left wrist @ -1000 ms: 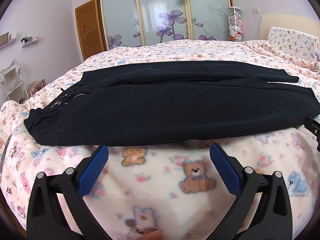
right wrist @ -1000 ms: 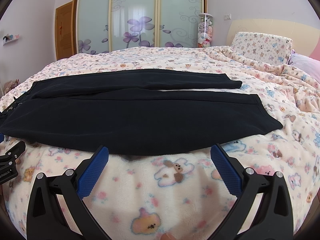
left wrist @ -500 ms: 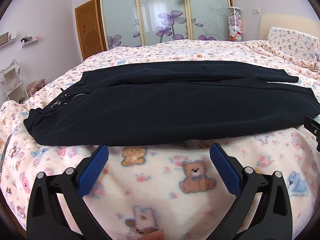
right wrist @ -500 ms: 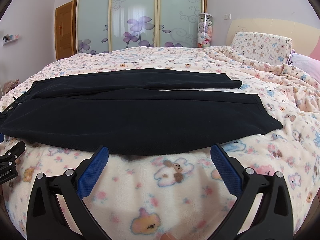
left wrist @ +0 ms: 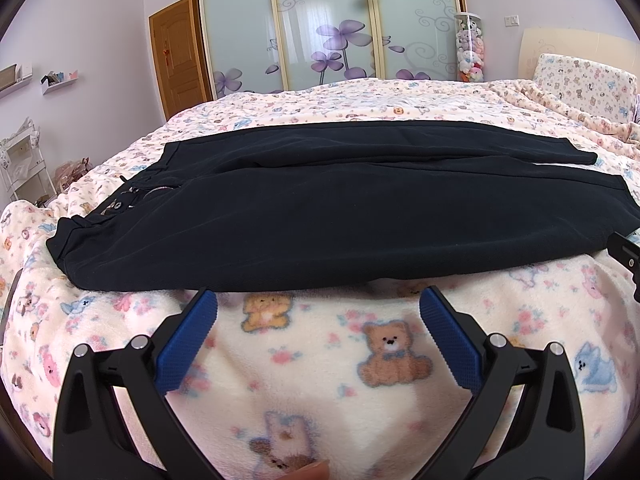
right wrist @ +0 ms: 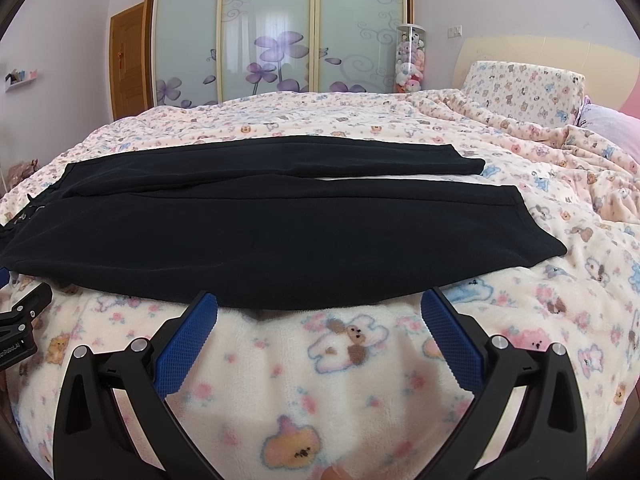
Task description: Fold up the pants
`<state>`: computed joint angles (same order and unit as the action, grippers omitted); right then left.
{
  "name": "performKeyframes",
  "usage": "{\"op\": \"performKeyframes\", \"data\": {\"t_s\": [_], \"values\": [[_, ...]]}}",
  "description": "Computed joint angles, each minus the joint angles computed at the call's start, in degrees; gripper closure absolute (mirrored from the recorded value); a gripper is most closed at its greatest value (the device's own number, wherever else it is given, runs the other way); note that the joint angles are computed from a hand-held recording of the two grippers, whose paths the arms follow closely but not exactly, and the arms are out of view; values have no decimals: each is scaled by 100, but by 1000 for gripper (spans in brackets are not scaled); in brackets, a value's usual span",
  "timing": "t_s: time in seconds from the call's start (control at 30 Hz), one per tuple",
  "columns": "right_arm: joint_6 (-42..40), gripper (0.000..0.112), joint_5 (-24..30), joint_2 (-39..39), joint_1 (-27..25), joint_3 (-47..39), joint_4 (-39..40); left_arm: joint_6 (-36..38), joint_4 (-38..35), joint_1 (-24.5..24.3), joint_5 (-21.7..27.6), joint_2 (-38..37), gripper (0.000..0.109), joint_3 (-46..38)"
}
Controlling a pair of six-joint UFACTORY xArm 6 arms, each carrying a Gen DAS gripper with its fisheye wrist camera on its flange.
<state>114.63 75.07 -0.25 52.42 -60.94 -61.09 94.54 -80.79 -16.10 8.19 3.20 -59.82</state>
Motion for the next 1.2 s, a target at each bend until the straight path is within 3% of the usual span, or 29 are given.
{"op": "performKeyframes", "data": {"t_s": [0.1,0.33,0.4,0.5,0.63,0.7,0.77,0.83,0.93,1.0,1.1,1.2], "values": [[128,11,-186,-199,20,195,-77,-216,190,-67,-5,-61,7,73],[748,11,-1500,-1766,-538,1438,-364,-1158,1009,46,286,-50,7,107],[880,11,-1948,-2450,-949,1905,-482,-1937,1699,206,705,14,7,37],[452,11,-2324,-3228,-1692,2285,-364,-2445,2137,417,1333,144,7,-165],[-601,11,-2990,-3839,-2959,2543,151,-2477,1854,744,2341,215,7,-460],[-1284,11,-3824,-3973,-3947,2656,540,-2384,1389,958,2926,265,7,-639],[-1973,11,-4684,-3847,-4809,2702,1012,-2095,449,1265,3652,348,7,-778],[-2363,11,-5207,-3623,-5442,2686,1384,-1800,-363,1470,4070,423,7,-797],[-2892,11,-6066,-3052,-6234,2581,2054,-2223,-389,1500,4237,678,7,-1105],[-2595,20,-6648,-2581,-6709,2410,1764,-2396,-235,1442,4221,803,7,-1260],[-2655,34,-6648,-1852,-7010,1864,1494,-2497,94,1356,4205,931,7,-1431],[-3302,48,-6680,-1035,-7129,1315,1857,-2397,365,1259,4141,966,7,-1458]]}}
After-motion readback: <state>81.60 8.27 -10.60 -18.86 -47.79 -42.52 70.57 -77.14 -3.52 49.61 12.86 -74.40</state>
